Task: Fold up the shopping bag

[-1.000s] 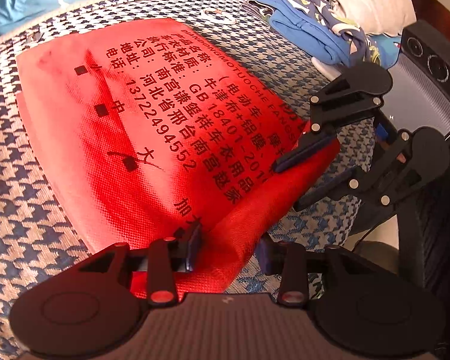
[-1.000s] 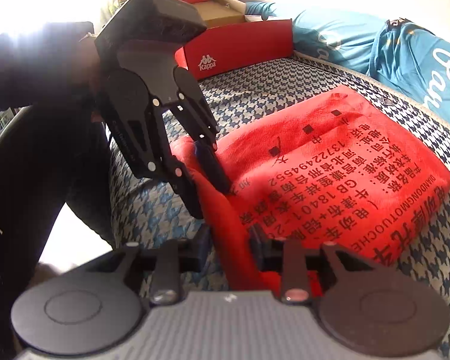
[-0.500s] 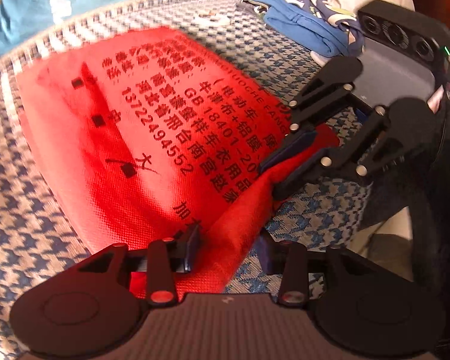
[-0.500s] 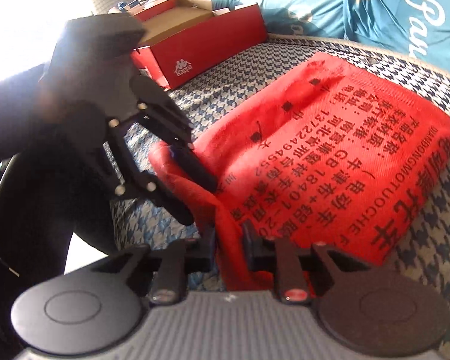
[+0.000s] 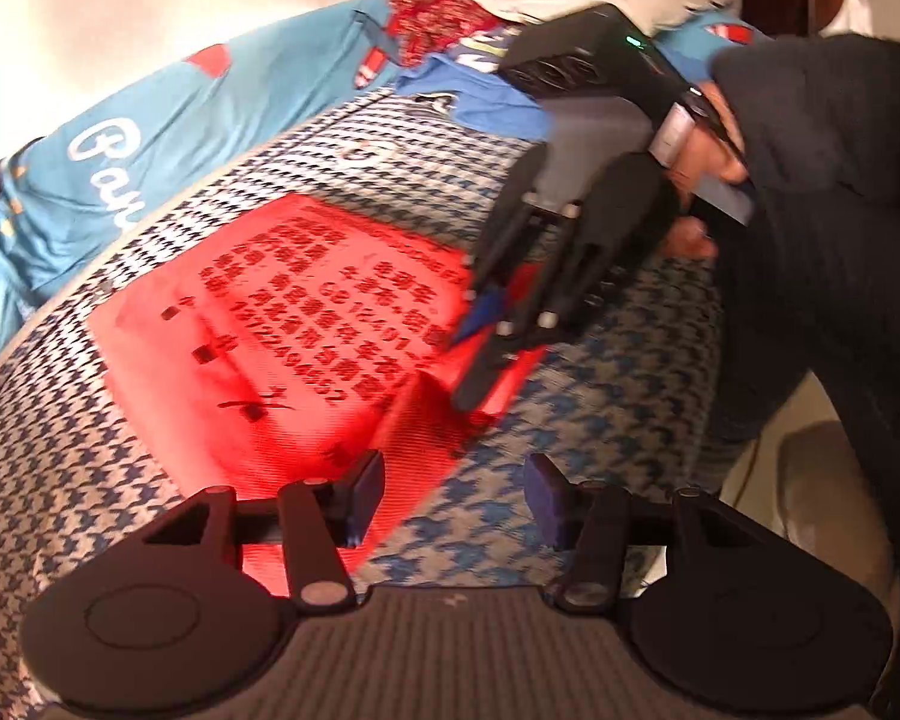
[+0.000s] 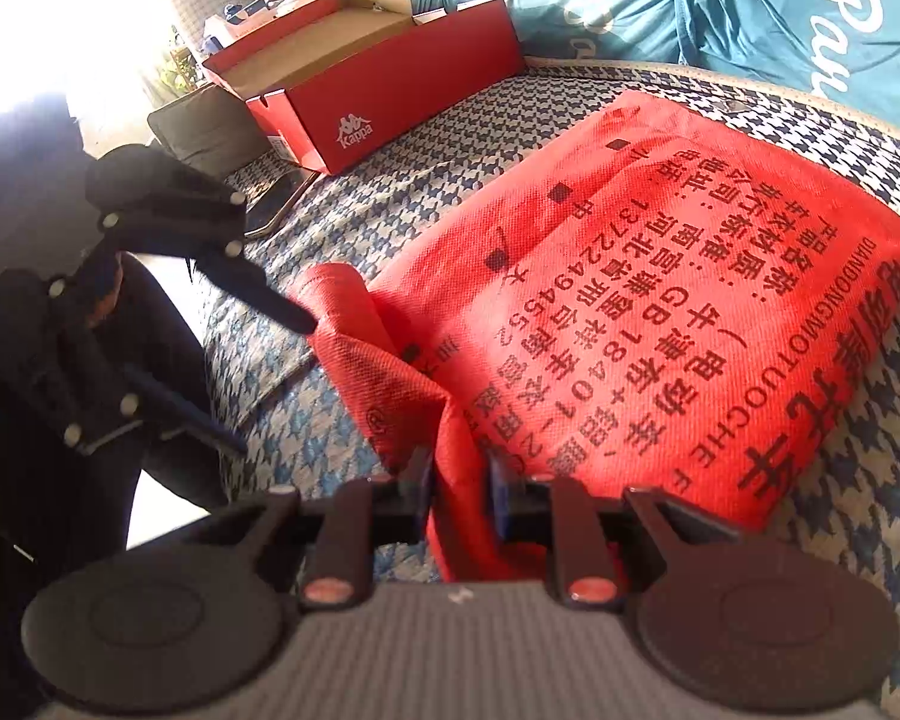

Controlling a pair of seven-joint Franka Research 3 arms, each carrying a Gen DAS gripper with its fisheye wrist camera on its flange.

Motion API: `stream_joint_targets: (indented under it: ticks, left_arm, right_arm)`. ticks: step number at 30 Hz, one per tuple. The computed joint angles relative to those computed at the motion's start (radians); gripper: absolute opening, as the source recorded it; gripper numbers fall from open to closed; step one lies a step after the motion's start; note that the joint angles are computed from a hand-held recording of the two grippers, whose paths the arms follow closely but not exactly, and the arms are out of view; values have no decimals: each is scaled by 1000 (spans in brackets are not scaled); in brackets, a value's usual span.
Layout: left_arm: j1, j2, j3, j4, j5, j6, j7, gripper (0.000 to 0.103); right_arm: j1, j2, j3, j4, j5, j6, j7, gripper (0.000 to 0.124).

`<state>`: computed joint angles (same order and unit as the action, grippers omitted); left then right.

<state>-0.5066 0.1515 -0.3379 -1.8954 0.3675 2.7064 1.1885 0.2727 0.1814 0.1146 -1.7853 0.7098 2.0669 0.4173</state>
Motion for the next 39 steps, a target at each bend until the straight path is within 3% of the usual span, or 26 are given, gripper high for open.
stream_joint_targets:
  ticks: [7, 17, 22, 26, 31, 39]
  left_arm:
    - [0, 33, 8, 15, 8, 6, -31, 51]
    - [34, 60, -7, 6, -112, 36, 34, 51]
    - [57, 69, -14, -25, -187, 124, -1, 52]
    - [70, 61, -26, -45, -223, 150, 16, 52]
    - [73, 57, -30, -51, -239, 154, 30, 52]
    - [85, 54, -42, -54, -281, 157, 76, 52]
  right_arm:
    - [5, -2, 2, -6, -9, 18, -3, 18]
    - [22, -45, 8, -69, -12, 101, -61, 23]
    - [41, -86, 11, -127, -4, 182, -89, 29]
    - [60, -142, 16, -201, 36, 290, -165, 37]
    - [101, -242, 13, -319, 154, 442, -370, 43]
    - [152, -336, -4, -411, 84, 466, -474, 43]
